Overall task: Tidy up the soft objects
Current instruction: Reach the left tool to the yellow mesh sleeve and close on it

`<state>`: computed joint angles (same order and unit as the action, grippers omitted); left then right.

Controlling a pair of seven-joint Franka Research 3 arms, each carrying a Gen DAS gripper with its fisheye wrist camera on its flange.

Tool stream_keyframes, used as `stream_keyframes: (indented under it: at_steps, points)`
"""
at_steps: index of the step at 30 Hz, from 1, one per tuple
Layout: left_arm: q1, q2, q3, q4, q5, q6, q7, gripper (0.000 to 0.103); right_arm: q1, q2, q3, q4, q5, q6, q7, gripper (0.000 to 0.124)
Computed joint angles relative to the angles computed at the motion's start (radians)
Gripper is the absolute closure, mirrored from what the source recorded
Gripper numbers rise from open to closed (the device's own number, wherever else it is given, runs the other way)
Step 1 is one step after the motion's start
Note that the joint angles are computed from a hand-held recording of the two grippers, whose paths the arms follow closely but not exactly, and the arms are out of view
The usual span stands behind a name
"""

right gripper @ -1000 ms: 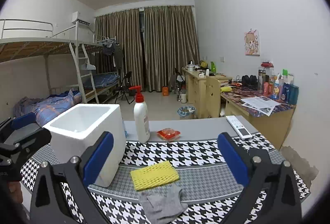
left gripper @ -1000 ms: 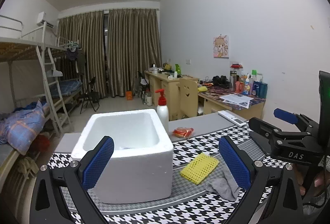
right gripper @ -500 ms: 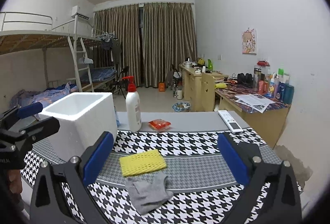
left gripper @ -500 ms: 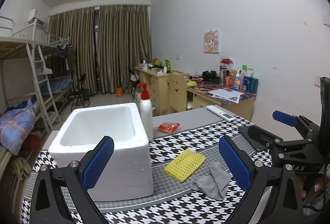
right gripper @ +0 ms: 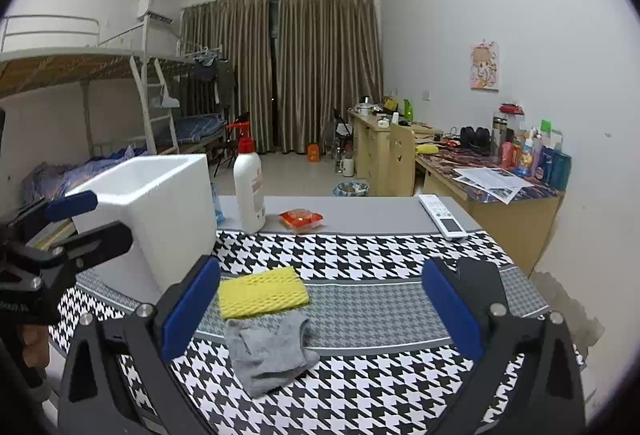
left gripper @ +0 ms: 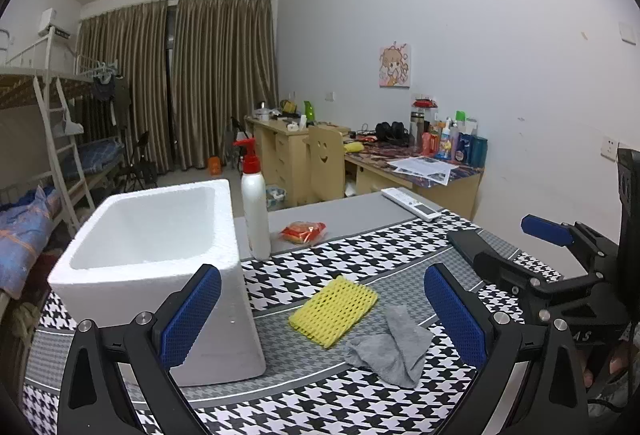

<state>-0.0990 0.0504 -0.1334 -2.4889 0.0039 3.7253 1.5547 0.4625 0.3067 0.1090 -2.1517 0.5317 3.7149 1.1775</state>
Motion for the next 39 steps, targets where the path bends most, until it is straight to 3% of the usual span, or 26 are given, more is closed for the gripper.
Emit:
stream_keyframes:
  at_steps: [12, 22, 24, 28, 31, 39]
  points:
    - [-0.064, 0.071, 0.004, 0.081, -0.079, -0.071, 0.053, 0.001, -0.088, -0.009, 0.012, -0.044, -0.175, -0.043, 0.088, 0.022]
    - [-0.177, 0.148, 0.066, 0.190, -0.219, -0.176, 0.159, 0.004, -0.168, 0.006, 0.026, -0.039, -0.289, -0.114, 0.166, 0.022]
    - [-0.232, 0.165, 0.108, 0.213, -0.276, -0.194, 0.211, 0.005, -0.179, 0.010, 0.028, -0.038, -0.310, -0.123, 0.181, 0.022]
    - [-0.263, 0.192, 0.137, 0.245, -0.278, -0.231, 0.215, 0.011, -0.209, 0.016, 0.042, -0.036, -0.363, -0.146, 0.216, 0.022]
    - [-0.334, 0.212, 0.204, 0.275, -0.340, -0.259, 0.225, 0.014, -0.223, 0.022, 0.047, -0.028, -0.386, -0.172, 0.233, 0.022]
    - [-0.421, 0.250, 0.307, 0.329, -0.302, -0.334, 0.179, 0.021, -0.284, 0.037, 0.089, -0.018, -0.480, -0.186, 0.284, 0.022]
